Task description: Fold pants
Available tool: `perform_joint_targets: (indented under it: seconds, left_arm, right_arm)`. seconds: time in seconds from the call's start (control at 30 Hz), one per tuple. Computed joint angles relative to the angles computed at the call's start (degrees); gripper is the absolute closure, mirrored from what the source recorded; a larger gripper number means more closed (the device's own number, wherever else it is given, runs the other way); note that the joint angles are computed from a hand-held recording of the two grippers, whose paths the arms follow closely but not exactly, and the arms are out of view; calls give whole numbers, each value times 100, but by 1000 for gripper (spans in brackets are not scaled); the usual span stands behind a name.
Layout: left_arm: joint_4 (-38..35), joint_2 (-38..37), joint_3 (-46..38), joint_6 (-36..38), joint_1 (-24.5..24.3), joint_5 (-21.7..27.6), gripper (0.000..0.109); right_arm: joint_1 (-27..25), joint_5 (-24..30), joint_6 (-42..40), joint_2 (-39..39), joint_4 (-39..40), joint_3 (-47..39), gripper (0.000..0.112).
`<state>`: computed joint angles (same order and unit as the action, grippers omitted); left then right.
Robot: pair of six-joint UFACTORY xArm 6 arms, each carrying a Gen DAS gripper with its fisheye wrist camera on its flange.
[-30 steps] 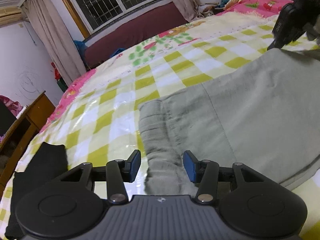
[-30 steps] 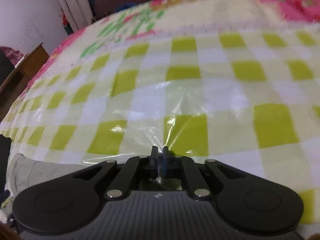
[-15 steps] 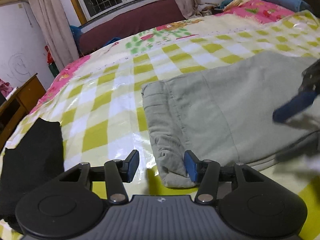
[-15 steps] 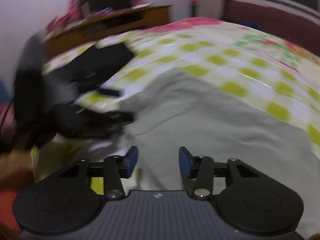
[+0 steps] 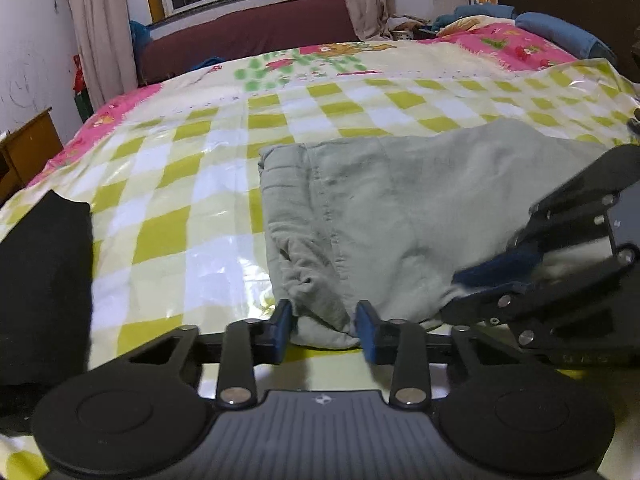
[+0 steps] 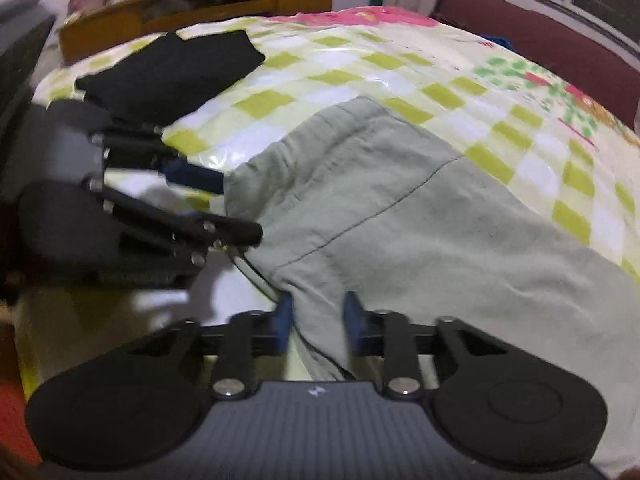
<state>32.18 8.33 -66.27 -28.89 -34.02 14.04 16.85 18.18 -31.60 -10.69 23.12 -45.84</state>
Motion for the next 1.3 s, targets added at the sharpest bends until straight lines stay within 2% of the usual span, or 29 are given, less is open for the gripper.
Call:
perform_joint_targets:
  seconds: [0.13, 0.23, 0.37, 0.47, 0.53, 0.63, 0.7, 0.77, 0.83, 0.9, 0.97, 1.07, 1.13, 1.2, 1.3]
  left_arm:
    - [577, -369, 335, -458, 206, 194, 61]
    - [1141, -698, 592, -832, 329, 575, 61]
    - [1610, -1032, 783, -1248, 345, 1063, 60]
    - [1858, -1252, 883, -1489, 275, 1240, 60]
    - [2210, -1331, 861, -1722, 136, 1503, 61]
    - [2410, -1430, 816, -1865, -111, 1736, 61]
    - [2496, -1410, 710, -1899, -309, 1742, 61]
    - [2511, -1299, 522, -1797, -545, 1702, 61]
    - [2306, -1050, 222, -1544, -757, 1582, 61]
    - [1984, -652, -208, -1164, -985, 1402, 61]
    - [1678, -180, -730, -795, -1238, 1261, 61]
    - [834, 630, -1680, 66, -1645, 1073, 61]
    - [276, 1209, -2396, 757, -1914, 1098, 60]
    - [-56, 1749, -3096, 1350, -2165, 1228, 60]
    - [-592, 2390, -3995, 2081, -2415, 1507, 60]
  right_arm:
    - [383, -120, -12, -48, 247, 60, 99]
    - [620, 23, -293, 232, 993, -270, 98]
    - [827, 162, -643, 545, 1838, -698, 89]
    - [798, 137, -945, 136, 2383, -460, 90]
    - [587, 112, -874, -332, 2440, -111, 87]
    - [-211, 196, 67, -1303, 1754, 639, 81]
    - [-1034, 489, 859, -2031, 1166, 1147, 81]
    - [-2090, 891, 1622, -2847, 510, 1633, 80]
    - [-3033, 1144, 1997, -3434, 112, 1927, 78]
    - [-4008, 1147, 1863, -3790, -29, 2101, 76]
    - [-4802, 821, 1489, -3744, -123, 2131, 70]
    - [-5467, 184, 685, -3183, 137, 2004, 66]
    - [-5770, 17, 339, -2688, 448, 1785, 66]
    - [-6060, 135, -312, -2168, 1119, 1449, 65]
    - [-6203, -11, -963, -1704, 1584, 1200, 61]
